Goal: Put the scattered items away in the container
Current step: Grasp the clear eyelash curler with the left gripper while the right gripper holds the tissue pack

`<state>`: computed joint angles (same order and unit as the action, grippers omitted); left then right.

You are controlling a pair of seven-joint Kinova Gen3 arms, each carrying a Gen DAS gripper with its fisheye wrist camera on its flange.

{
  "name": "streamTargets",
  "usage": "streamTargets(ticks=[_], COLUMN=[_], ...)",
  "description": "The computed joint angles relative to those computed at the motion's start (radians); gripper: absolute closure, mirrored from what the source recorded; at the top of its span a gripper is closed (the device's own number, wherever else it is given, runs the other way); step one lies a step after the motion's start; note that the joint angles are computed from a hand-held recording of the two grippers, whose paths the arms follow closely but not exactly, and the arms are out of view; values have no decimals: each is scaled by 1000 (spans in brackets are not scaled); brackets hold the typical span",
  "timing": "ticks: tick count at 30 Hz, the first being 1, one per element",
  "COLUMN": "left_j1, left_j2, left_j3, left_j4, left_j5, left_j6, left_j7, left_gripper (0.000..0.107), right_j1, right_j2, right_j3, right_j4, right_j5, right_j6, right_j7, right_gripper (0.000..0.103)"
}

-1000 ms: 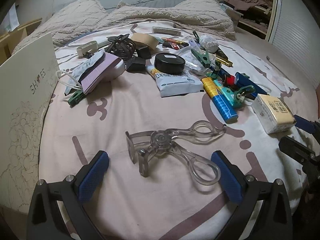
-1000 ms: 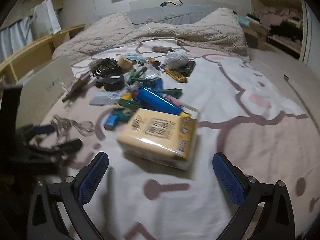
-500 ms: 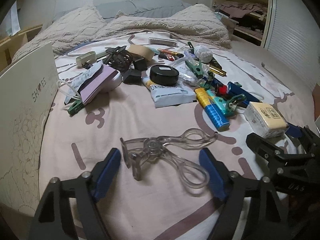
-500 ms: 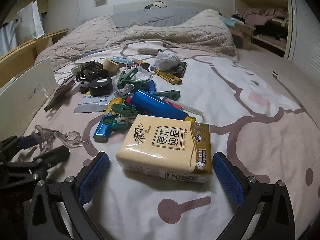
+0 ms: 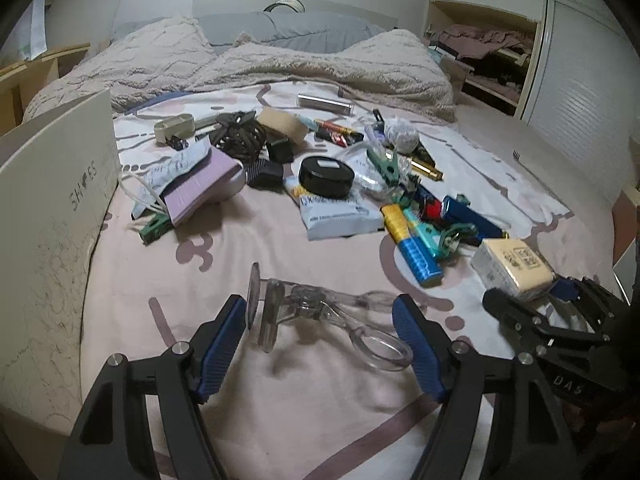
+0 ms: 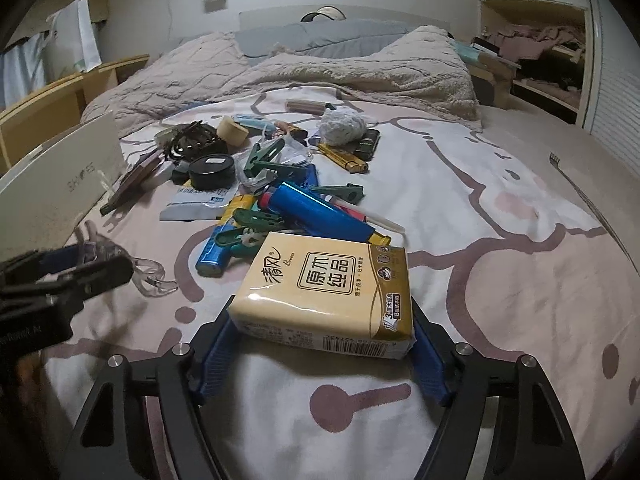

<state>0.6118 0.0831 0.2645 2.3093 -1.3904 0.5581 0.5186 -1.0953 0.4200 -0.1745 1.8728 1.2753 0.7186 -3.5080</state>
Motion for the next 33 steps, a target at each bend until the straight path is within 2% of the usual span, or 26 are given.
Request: streamTargets(ticks=[13, 24, 29, 33], left_j1=[-6, -22, -52, -73], left_j2=[-23, 7, 22, 52], left_j3=[16, -7, -21, -29], left_j4=[8, -28, -32, -69], left_j5=[-8, -79, -160, -127], left_j6=[12, 10, -32, -63], left_j7=[2, 19, 96, 45], left_gripper=[33, 32, 33, 33], right_j1=[18, 24, 26, 26], right_j2=[-39, -37, -39, -40], right_j3=[-15, 0, 3, 5], right_j4=[27, 21, 23, 21], right_j5=[5, -40, -44, -51], right_j6=[-55, -92, -100, -104], right_j7=[-15, 34, 40, 48], right_gripper=[26, 26, 26, 26])
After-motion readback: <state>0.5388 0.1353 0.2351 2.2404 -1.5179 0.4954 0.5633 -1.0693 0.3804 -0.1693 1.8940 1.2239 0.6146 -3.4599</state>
